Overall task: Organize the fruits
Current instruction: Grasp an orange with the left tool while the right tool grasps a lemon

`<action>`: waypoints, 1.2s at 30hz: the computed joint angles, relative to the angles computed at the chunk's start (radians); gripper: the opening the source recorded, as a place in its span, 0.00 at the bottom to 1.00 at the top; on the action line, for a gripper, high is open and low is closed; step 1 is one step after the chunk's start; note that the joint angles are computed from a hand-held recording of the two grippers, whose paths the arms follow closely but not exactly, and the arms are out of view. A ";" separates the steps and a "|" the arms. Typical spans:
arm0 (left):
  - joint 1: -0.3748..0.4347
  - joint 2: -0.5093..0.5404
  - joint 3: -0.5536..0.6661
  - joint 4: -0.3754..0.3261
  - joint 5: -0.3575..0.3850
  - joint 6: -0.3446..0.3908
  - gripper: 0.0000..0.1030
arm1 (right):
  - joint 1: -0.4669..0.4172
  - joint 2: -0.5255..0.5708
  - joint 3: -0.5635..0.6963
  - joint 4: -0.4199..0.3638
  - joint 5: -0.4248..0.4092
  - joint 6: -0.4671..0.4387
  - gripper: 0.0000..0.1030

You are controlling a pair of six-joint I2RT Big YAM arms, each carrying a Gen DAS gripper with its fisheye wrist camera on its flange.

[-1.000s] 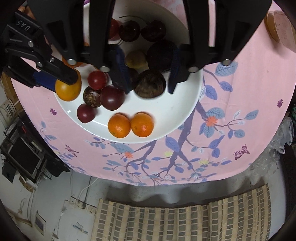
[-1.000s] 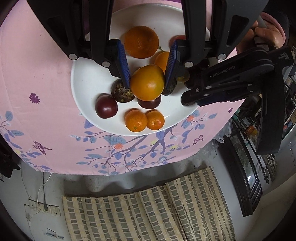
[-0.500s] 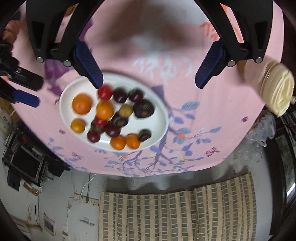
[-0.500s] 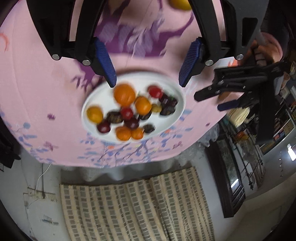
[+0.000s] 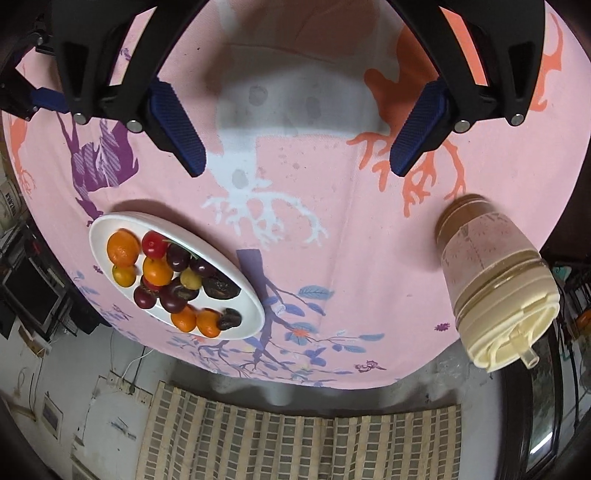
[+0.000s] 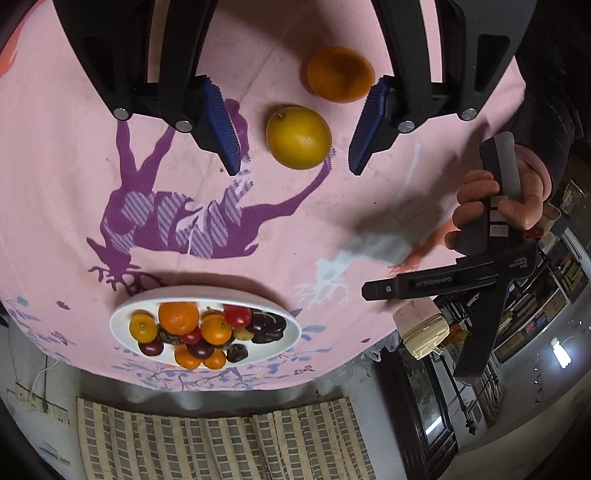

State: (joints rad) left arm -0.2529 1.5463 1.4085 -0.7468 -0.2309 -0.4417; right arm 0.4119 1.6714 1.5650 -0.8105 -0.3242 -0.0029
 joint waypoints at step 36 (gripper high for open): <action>-0.232 -0.053 -0.079 0.026 0.408 0.535 0.59 | -0.105 0.010 -0.015 0.067 0.029 0.244 0.37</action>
State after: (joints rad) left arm -0.4852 1.4934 1.3292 -0.7210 0.1770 0.0932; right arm 0.3065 1.6810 1.5501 -0.7431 -0.2955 0.2411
